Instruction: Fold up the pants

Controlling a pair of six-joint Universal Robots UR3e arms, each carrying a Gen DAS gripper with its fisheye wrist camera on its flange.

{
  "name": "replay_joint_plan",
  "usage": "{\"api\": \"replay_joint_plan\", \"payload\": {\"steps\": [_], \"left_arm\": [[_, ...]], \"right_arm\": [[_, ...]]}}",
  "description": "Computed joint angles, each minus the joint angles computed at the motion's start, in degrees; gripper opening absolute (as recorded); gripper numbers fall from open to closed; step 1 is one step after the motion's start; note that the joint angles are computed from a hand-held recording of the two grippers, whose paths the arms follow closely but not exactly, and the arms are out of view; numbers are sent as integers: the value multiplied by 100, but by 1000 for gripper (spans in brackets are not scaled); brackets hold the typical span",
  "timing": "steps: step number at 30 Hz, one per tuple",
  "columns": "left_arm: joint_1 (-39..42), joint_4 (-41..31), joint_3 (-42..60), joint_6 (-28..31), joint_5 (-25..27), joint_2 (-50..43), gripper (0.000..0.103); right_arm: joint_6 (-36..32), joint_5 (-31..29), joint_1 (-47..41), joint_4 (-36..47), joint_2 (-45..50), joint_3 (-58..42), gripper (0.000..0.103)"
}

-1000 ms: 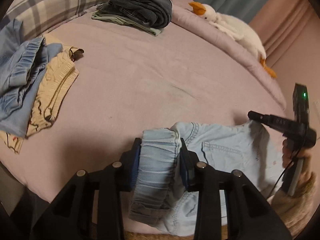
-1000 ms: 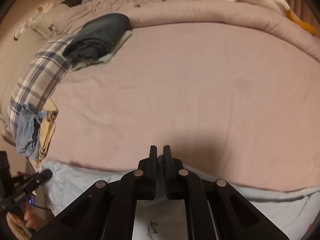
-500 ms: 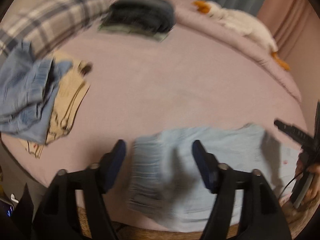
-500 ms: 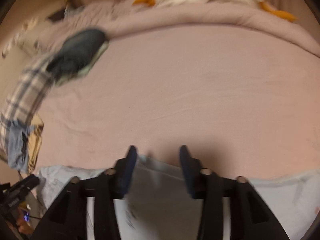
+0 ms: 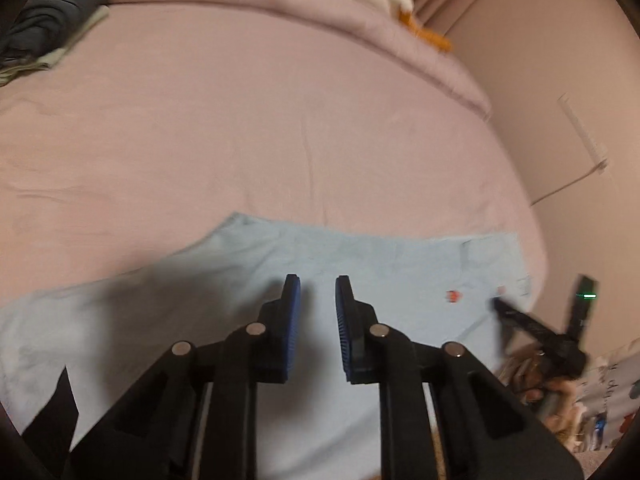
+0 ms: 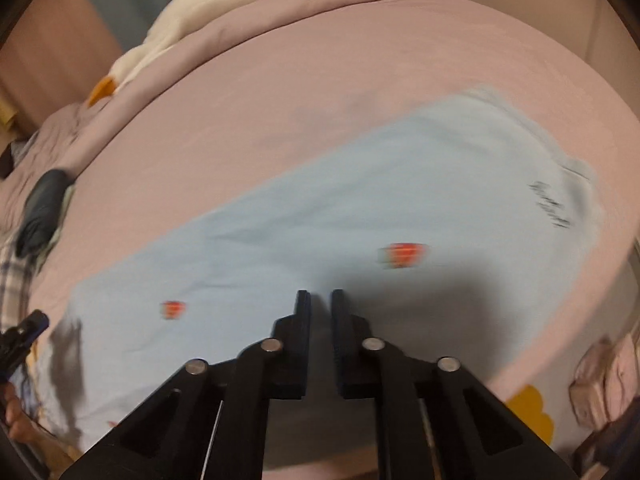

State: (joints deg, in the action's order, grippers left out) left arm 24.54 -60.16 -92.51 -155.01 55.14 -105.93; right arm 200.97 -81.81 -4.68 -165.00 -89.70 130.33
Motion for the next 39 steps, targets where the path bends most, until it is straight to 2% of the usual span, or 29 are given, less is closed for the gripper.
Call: {"api": "replay_joint_plan", "payload": {"steps": [2,4,8,11,12,14,16,17,18,19,20,22,23,25,27,29,31,32,33,34,36,38,39], "left_arm": [[-291,236,290,-296,507,-434,14],[-364,519,352,-466,718,-660,7],[-259,443,386,-426,654,-685,4],[-179,279,457,-454,576,-692,4],[-147,150,435,-407,576,-591,3],[-166,-73,349,-288,560,-371,13],[-112,-458,184,-18,343,-1,43],[-32,-644,-5,158,139,273,53],[19,-731,-227,276,-18,532,70],[65,-756,-436,359,-105,743,79],[116,-852,-656,490,-189,1003,80],[227,-1380,-955,969,-315,1437,80],[260,-1613,-1042,1145,-349,1554,80],[279,-1957,-1217,1425,-377,1730,79],[272,-2021,-1470,1561,-303,1820,76],[114,-1658,-1664,1252,14,1718,64],[105,-1221,-1985,1192,54,1762,61],[130,-1158,-2080,1218,28,1823,61],[144,-1134,-2127,1221,19,1869,62],[149,-1135,-2137,1207,10,1873,62],[199,-1194,-2160,1192,-48,1902,62],[457,-1640,-2203,1490,-64,2157,61],[575,-1844,-2170,1617,-82,2199,61]], "right_arm": [[-129,-189,-319,-55,-228,274,1],[-135,-535,-473,-110,-295,403,1],[-393,-74,-1424,-448,-466,846,0],[-73,-1206,-1058,-210,-374,527,0],[-142,-1002,-1280,-280,-470,642,0],[-180,-419,-1706,-245,-758,859,0],[-89,-293,-1855,-241,-1152,1032,0],[103,-456,-1677,-234,-1280,1071,0],[209,-532,-1644,-153,-1446,1117,0],[294,-505,-1765,59,-1766,1203,1],[324,-383,-1958,121,-1846,1264,9],[386,-38,-2437,196,-2363,1703,60],[392,182,-2480,-60,-2340,1851,66],[181,823,-2790,-207,-2361,2108,66],[211,1252,-2846,-718,-1939,2261,66],[319,1452,-2765,-1127,-1287,2119,66],[472,1442,-2719,-1568,-735,2054,62],[646,1250,-2602,-1956,-498,2037,59],[731,1078,-2515,-1914,-501,1927,49],[815,863,-2427,-1713,-542,1767,33],[936,1013,-2586,-1569,-606,1703,27],[976,1263,-2700,-1267,-771,1566,17],[1035,1140,-2560,-1107,-945,1430,16]]}}
